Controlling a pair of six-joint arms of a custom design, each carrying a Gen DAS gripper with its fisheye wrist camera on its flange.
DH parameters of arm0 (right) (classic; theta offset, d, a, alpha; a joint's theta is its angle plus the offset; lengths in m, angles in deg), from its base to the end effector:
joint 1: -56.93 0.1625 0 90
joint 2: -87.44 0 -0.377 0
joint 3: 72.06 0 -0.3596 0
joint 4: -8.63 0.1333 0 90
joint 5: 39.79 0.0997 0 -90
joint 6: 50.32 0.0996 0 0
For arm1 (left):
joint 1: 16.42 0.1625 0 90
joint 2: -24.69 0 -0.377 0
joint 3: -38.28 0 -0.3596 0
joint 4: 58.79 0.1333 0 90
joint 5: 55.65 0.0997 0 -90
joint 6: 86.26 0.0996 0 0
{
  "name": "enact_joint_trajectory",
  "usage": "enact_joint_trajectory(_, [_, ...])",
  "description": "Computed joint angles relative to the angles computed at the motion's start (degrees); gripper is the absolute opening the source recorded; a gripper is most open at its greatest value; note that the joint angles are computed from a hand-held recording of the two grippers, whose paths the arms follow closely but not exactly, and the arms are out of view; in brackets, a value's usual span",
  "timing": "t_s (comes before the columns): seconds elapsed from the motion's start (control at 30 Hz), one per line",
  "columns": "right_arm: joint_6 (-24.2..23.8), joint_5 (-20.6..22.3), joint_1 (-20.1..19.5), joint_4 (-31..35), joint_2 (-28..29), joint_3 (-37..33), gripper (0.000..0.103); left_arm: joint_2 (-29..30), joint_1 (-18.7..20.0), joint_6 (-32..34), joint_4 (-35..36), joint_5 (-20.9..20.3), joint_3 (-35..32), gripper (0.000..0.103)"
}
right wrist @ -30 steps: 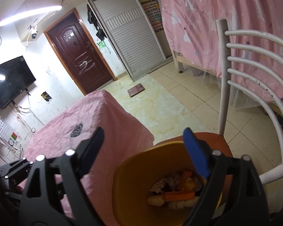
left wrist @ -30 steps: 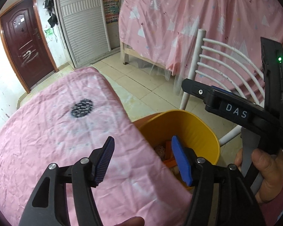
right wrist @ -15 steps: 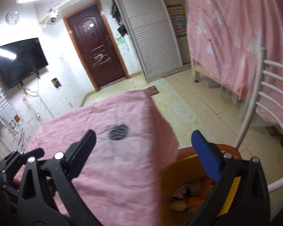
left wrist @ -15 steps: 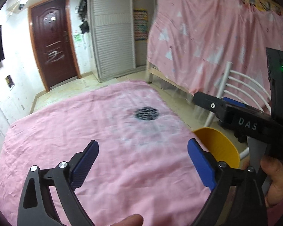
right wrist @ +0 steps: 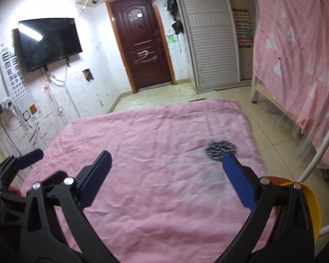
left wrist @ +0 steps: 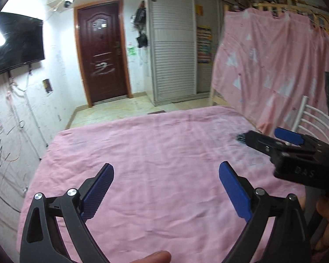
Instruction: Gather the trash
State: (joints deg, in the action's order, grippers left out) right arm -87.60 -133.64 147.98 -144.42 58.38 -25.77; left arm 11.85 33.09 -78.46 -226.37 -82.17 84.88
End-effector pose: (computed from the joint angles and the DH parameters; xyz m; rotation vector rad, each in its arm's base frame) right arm 0.1415 -0.8113 0.2413 0.8326 -2.5101 1.0345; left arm -0.3303 -0.7295 0.0834 0.3669 2.0445 -1.1288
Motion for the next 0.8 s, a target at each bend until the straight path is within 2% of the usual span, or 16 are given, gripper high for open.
enact_joint_trajectory(0.13, [-0.7, 0.9, 0.8, 1.1, -0.1, 1.7, 0.097, -3.1, 0.9, 1.3, -5.8, 1.2, 5.2, 0.091])
enact_joint_trajectory(0.27, [-2.5, 1.3, 1.6, -0.5, -0.3, 4.5, 0.097, -5.4, 2.0, 1.5, -9.3, 1.6, 8.5, 0.094])
enact_joint_trajectory(0.57, [-4.1, 2.6, 1.9, -2.7, 0.2, 6.4, 0.097, -6.4, 3.9, 2.5, -13.4, 2.4, 10.3, 0.094])
enact_joint_trajectory(0.67, [-4.7, 3.0, 1.9, -2.7, 0.4, 6.6, 0.097, -6.0, 4.5, 2.6, -13.7, 2.9, 9.8, 0.094])
enact_joint_trajectory(0.73, [-5.1, 3.1, 1.9, -2.6, 0.5, 6.6, 0.097, -6.8, 4.9, 0.2, -12.0, 2.2, 10.5, 0.094])
enact_joint_trajectory(0.8, [-5.1, 3.1, 2.0, -2.3, 0.6, 6.3, 0.097, -6.1, 4.9, 1.2, -12.9, 2.8, 9.4, 0.094])
